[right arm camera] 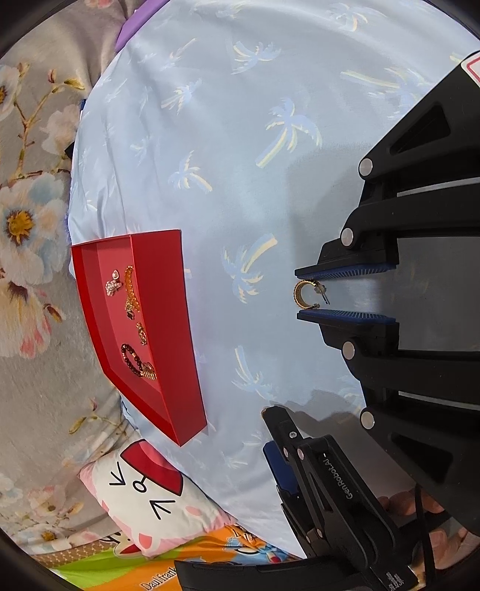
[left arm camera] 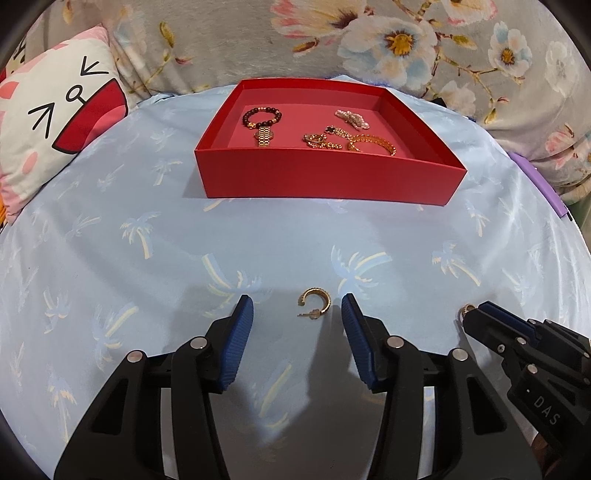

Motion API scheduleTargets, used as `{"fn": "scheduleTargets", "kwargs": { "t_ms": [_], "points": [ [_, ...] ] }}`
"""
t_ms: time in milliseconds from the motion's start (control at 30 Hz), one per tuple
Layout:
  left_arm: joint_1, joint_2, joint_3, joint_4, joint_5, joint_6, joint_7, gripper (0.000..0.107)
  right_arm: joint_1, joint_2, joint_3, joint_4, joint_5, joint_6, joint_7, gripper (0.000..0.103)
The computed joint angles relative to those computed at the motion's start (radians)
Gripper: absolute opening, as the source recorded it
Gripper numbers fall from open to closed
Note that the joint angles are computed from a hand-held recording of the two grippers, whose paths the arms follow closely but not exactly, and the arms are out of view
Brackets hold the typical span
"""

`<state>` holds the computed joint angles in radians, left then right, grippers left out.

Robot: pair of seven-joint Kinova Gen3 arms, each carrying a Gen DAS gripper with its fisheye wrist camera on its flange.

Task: Organize jewelry
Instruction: 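Grasp the other gold hoop earring with the left tool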

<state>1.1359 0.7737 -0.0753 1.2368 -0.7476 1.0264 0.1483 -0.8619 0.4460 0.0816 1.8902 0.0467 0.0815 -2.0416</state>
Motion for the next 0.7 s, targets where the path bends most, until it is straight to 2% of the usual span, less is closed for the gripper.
{"fn": "scheduleTargets", "kwargs": {
  "t_ms": [100,233,367,400,700],
  "points": [
    [-0.002,-0.001,0.001,0.002,-0.002,-0.002,-0.004,0.047,0.006,0.001,-0.006,-0.001,-0.003,-0.001,0.001,0.015],
    [-0.002,0.001,0.000,0.000,-0.006,-0.006,-0.010,0.032,0.003,0.002,-0.002,-0.003,-0.005,0.000,0.001,0.015],
    [0.000,-0.002,-0.001,0.006,-0.009,-0.016,-0.006,0.024,0.007,0.001,-0.006,-0.002,-0.006,-0.001,0.003,0.015],
    [0.001,-0.004,-0.001,0.009,-0.009,-0.021,-0.005,0.018,0.004,0.001,-0.002,-0.002,-0.006,-0.001,0.002,0.015],
    [0.023,-0.019,0.001,0.024,-0.016,-0.020,0.015,0.017,-0.004,-0.013,0.012,0.027,-0.016,-0.022,0.000,0.015]
  ]
}}
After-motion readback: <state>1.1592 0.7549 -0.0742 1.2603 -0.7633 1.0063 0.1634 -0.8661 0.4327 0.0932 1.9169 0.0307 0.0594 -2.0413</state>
